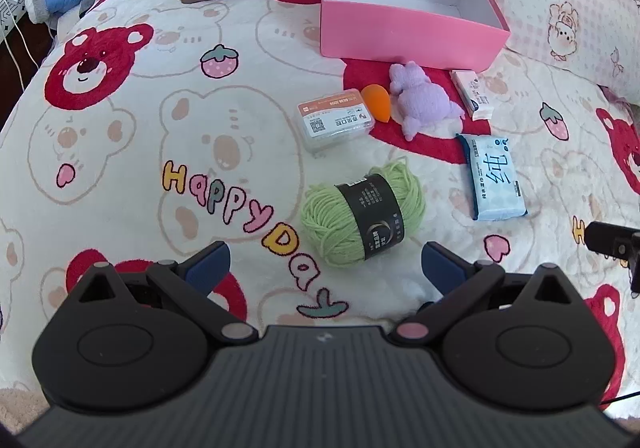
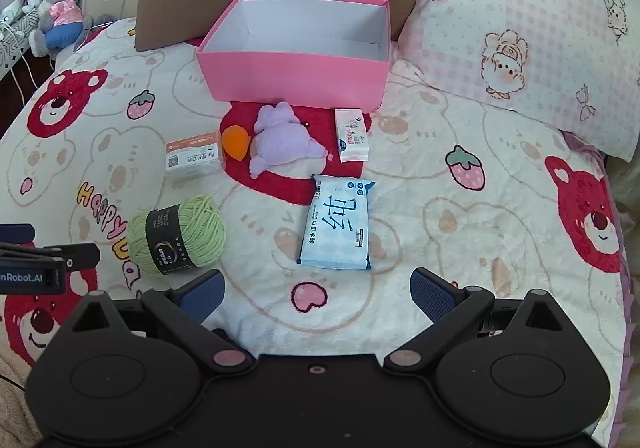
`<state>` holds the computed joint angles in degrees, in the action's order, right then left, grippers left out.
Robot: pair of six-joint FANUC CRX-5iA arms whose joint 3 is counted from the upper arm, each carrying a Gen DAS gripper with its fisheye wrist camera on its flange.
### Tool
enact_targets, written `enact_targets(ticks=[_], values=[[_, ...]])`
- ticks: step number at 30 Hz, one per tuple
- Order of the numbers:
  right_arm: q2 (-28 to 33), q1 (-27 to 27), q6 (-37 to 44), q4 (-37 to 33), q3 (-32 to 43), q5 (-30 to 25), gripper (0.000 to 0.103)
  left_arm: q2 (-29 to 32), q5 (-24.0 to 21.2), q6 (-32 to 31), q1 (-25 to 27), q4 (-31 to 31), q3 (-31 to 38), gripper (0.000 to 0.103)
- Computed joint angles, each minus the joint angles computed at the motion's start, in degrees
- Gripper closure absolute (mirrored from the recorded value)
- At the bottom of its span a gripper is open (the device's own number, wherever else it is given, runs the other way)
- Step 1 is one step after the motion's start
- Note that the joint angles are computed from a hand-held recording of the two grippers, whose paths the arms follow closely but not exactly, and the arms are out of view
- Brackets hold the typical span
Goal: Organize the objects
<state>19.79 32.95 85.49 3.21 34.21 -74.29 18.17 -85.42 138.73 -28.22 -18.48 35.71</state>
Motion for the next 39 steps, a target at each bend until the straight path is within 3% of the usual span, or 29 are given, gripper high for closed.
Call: enact_targets(ticks=[7, 32, 39], values=[[1.18, -1.88, 0.58, -4.45, 2.48, -2.69, 0.002, -0.55, 0.55, 0.55, 0.18, 0.50, -0.80, 0.000], [-0.24, -1.08, 1.13, -1.93, 0.19, -0.04, 0.002, 0.63, -1.18, -1.12, -1.40, -0.32, 1.89, 0.000], [-0.38, -0.04, 3.30, -1.51, 0.42, 0.08, 0.002, 1.69, -4.19, -1.59, -2.20, -1.56, 4.61, 0.000]])
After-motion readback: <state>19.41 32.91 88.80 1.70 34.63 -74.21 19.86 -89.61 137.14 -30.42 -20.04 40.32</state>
